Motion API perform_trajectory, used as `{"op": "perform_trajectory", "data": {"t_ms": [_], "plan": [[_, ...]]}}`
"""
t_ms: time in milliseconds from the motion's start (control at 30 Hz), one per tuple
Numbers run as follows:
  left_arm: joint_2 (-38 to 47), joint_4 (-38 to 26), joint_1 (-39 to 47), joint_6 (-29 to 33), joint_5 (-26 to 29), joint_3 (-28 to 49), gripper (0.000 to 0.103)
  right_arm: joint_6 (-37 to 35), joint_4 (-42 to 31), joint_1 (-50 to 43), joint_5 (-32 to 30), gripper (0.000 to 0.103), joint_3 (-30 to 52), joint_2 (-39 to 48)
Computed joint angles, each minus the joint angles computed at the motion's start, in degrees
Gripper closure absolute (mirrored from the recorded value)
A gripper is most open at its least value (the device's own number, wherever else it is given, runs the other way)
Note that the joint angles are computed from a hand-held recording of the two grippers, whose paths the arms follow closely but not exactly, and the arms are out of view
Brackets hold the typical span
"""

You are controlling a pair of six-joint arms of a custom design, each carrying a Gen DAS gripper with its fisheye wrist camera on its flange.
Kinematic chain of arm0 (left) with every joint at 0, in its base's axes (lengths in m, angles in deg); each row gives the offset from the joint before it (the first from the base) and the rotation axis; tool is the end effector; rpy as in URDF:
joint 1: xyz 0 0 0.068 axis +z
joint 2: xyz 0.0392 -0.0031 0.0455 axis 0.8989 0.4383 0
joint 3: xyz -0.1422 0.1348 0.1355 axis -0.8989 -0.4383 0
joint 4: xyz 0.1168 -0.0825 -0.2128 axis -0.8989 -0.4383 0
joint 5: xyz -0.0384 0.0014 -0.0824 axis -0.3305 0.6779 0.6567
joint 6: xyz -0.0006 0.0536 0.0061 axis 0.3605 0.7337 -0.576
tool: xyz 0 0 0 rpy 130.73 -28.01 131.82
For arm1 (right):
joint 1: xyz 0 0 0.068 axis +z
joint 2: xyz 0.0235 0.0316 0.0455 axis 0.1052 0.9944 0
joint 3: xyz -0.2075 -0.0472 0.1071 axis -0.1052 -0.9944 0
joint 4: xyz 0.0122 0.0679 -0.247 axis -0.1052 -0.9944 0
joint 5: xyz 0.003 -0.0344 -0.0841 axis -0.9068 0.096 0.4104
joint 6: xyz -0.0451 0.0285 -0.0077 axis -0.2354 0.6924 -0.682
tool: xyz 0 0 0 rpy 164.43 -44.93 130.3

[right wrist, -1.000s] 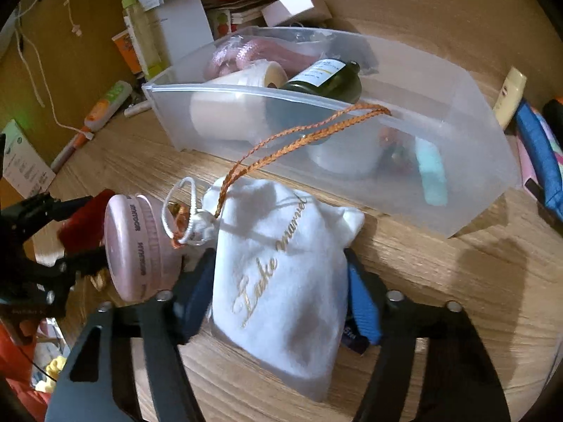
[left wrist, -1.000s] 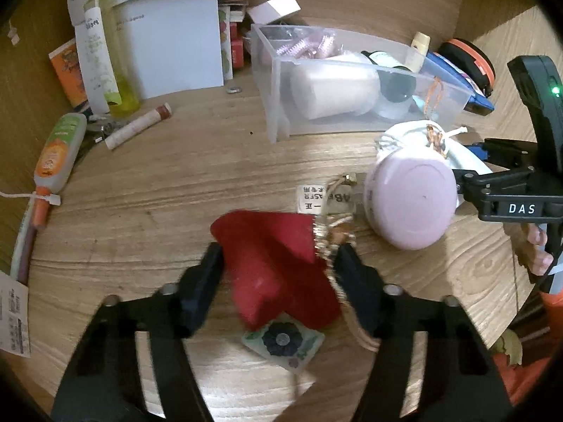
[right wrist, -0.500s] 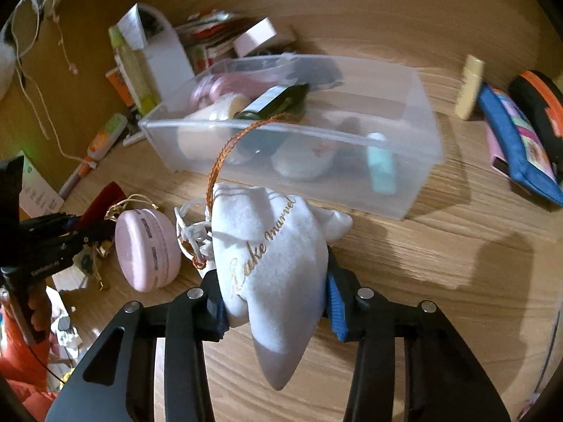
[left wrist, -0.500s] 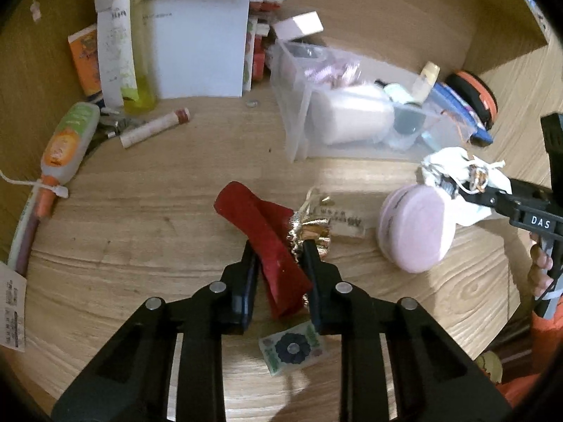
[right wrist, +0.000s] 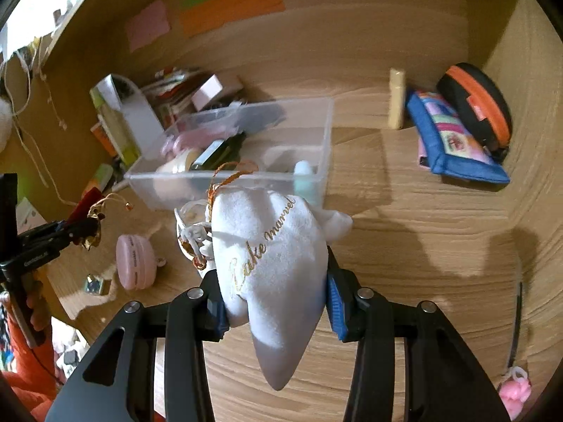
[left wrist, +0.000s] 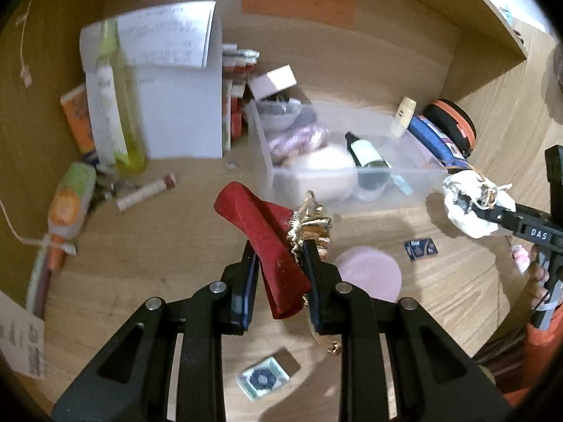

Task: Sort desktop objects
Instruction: 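Carry the velvet square and pouch over the clear bin and open both tools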

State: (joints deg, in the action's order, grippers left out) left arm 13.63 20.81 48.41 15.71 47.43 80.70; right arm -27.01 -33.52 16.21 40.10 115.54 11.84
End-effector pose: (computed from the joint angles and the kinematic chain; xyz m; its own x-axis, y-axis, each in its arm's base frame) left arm 0.1896 -0.0575 0.2461 -0.6747 0.1404 -0.7246 0.3240 0.9384 -0.1200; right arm 0.1598 0.0296 0.2468 -0.7111 0.1147 -0.6936 -0.0261 0.9816 0.1891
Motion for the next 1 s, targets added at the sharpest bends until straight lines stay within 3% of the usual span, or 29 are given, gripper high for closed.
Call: {"op": "perform_trajectory", "data": {"t_ms": [333,667,1000], "plan": [[6.75,0.96,2.0,0.18,2.24,9.28,0.079,-3.61,1.61,-4.42,-0.47,0.063,5.2,3.07],[15.01,3.73,0.31,0.66,2.5,17.94,0.079,-6.84,6.05,-3.52,1.94,0.063,13.5,16.48],[29.41,5.73,-3.69,-0.1,1.78,29.42,0.079,-8.0,10.62,-2.33,2.13,0.063,19.83,31.18]]}}
